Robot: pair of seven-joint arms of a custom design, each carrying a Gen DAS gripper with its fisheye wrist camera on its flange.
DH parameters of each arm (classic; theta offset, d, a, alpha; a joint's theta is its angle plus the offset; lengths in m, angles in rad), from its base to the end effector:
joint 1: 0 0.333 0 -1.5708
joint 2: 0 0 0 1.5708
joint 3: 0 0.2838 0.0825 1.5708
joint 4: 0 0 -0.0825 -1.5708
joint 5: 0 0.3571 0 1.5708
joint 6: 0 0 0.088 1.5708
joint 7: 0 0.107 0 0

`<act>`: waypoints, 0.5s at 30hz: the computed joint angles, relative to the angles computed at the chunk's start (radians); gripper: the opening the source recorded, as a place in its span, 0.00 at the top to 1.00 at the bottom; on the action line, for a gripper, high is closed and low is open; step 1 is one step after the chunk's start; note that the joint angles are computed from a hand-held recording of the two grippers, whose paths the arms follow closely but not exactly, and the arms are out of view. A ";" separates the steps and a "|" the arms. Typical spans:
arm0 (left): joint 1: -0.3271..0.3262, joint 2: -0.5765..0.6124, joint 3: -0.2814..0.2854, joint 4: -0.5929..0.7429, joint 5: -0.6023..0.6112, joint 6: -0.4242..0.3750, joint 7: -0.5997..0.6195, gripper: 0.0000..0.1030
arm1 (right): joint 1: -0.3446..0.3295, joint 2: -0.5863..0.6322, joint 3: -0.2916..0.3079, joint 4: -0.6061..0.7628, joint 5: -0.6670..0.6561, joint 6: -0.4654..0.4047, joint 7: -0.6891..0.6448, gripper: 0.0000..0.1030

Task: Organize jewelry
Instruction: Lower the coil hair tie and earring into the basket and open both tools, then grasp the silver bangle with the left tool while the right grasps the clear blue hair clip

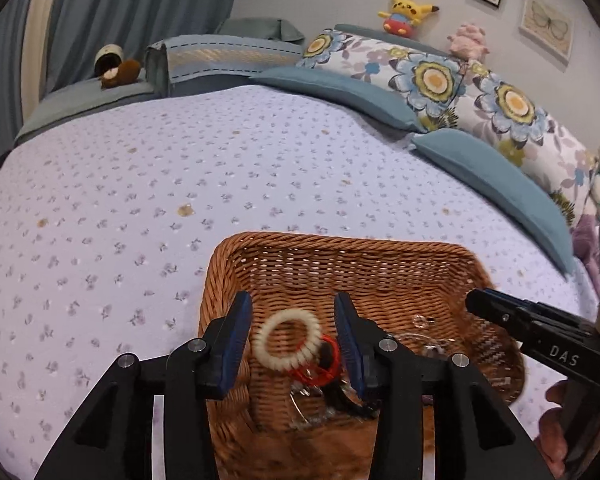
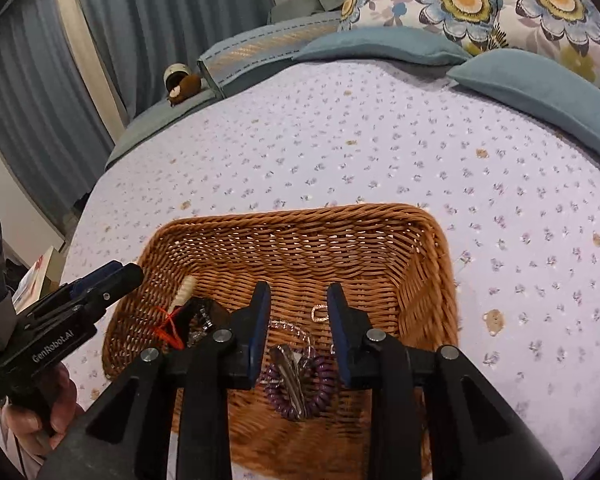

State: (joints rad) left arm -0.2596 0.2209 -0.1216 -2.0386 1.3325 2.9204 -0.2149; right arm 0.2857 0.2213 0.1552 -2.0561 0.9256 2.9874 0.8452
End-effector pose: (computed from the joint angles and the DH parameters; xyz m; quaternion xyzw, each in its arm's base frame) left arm 0.5128 -0.2682 0.3638 -0.7025 0.5819 -0.3431 0.2239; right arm 0.5554 0.1957 0.3771 -0.7375 0.5557 -0.1058 0.3689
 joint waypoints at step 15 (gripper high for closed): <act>0.038 -0.402 -0.125 -0.412 0.005 0.019 -0.094 0.58 | 0.106 -0.417 -0.047 -0.424 0.449 -0.055 -0.458 0.68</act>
